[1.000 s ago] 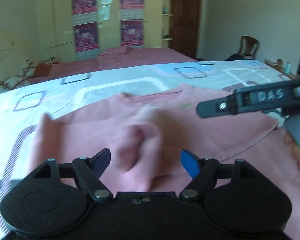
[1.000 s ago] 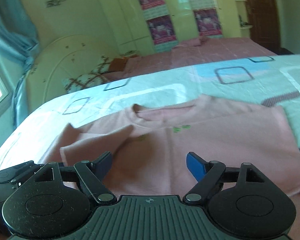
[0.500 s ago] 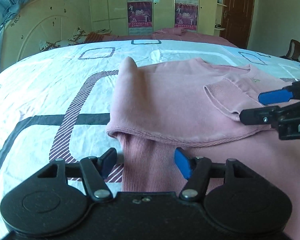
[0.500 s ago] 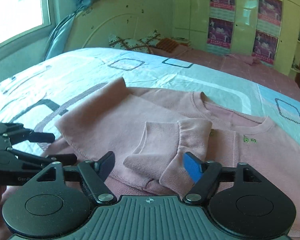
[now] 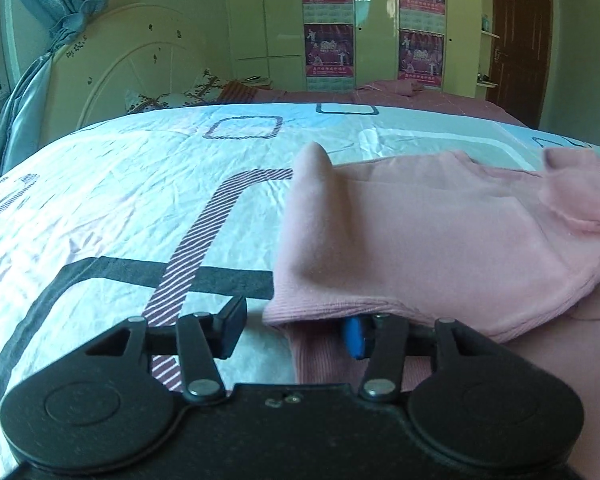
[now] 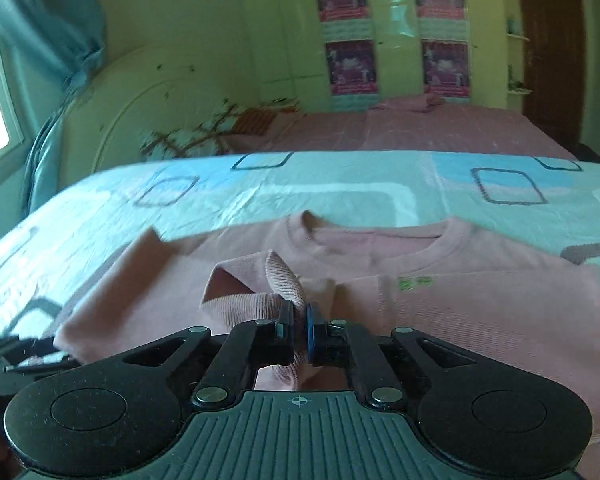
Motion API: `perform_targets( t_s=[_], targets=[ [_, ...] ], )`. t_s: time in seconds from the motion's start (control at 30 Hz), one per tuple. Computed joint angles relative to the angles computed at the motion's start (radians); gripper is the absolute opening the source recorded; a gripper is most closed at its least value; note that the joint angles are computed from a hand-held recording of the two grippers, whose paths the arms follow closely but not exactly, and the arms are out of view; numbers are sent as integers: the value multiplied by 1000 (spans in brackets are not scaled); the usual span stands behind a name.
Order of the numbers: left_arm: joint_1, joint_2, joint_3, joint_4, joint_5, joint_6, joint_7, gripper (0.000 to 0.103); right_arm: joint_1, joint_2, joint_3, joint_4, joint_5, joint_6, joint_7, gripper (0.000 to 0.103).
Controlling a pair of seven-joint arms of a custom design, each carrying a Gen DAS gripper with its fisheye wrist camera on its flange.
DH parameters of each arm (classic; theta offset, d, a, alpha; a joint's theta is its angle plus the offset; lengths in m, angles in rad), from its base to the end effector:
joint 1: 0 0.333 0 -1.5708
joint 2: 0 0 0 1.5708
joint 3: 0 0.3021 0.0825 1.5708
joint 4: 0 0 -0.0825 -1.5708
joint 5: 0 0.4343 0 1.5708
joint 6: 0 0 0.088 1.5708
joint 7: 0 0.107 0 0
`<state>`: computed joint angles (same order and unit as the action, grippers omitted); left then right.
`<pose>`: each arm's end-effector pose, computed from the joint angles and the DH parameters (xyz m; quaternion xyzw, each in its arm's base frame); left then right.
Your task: Fold small clothes
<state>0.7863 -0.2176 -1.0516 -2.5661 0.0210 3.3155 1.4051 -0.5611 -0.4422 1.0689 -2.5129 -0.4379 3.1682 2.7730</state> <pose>0.5076 -0.1387 0.3540 -0.5743 0.7010 -0.2989 0.2989 0.4420 0.2957 0.3949 -0.5951 0.6667 -0.2364 0.3815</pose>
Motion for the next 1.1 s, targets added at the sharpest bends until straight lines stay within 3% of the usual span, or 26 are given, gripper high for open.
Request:
perform_targets(
  t_s=[0.07, 0.13, 0.17, 0.23, 0.33, 0.47, 0.63, 0.7, 0.77, 0.8, 0.9, 0.93, 1.0, 1.03, 1.07, 1.1],
  targets=[
    [-4, 14, 10, 11, 5, -10, 2, 35, 59, -45, -73, -49, 34, -13, 23, 3],
    [-102, 38, 109, 11, 24, -9, 11, 13, 114, -58, -135, -86, 49, -44, 39, 3],
    [-125, 31, 126, 4, 23, -1, 20, 10, 138, -61, -159, -102, 51, -63, 53, 3],
    [-120, 11, 104, -14, 11, 28, 55, 9, 178, -66, -198, -130, 54, -116, 83, 3],
    [-83, 4, 55, -22, -32, 21, 93, 10, 280, -54, -315, -177, 75, -150, 90, 3],
    [-163, 14, 139, -26, -55, 15, 124, 10, 387, -72, -460, -254, 92, -64, 114, 3],
    [-203, 9, 170, -31, -78, 3, 152, 10, 419, -61, -521, -290, 136, 38, 105, 6],
    [-200, 15, 171, -24, -73, -3, 147, 10, 399, -64, -493, -288, 158, 42, 92, 22],
    [-181, 9, 152, -28, -65, 1, 144, 10, 338, -88, -415, -282, 175, 41, 90, 63],
    [-168, 5, 138, -29, -64, 4, 144, 10, 329, -90, -402, -279, 185, 46, 83, 66],
    [-152, 2, 120, -28, -64, 4, 140, 10, 421, -10, -488, -254, 218, 43, 13, 65],
    [-145, 2, 113, -26, -62, 2, 138, 10, 422, 11, -484, -244, 233, 41, 3, 65],
    [-140, 3, 110, -24, -55, 2, 134, 10, 345, 14, -395, -230, 243, 46, 34, 64],
    [-130, 3, 100, -23, -52, 3, 134, 10, 306, 4, -349, -223, 247, 43, 47, 41],
    [-121, 5, 92, -22, -49, 5, 135, 10, 281, -4, -321, -218, 246, 39, 55, 8],
    [-121, 6, 93, -21, -47, 5, 136, 10, 279, -16, -316, -218, 247, 31, 59, 9]
  ],
)
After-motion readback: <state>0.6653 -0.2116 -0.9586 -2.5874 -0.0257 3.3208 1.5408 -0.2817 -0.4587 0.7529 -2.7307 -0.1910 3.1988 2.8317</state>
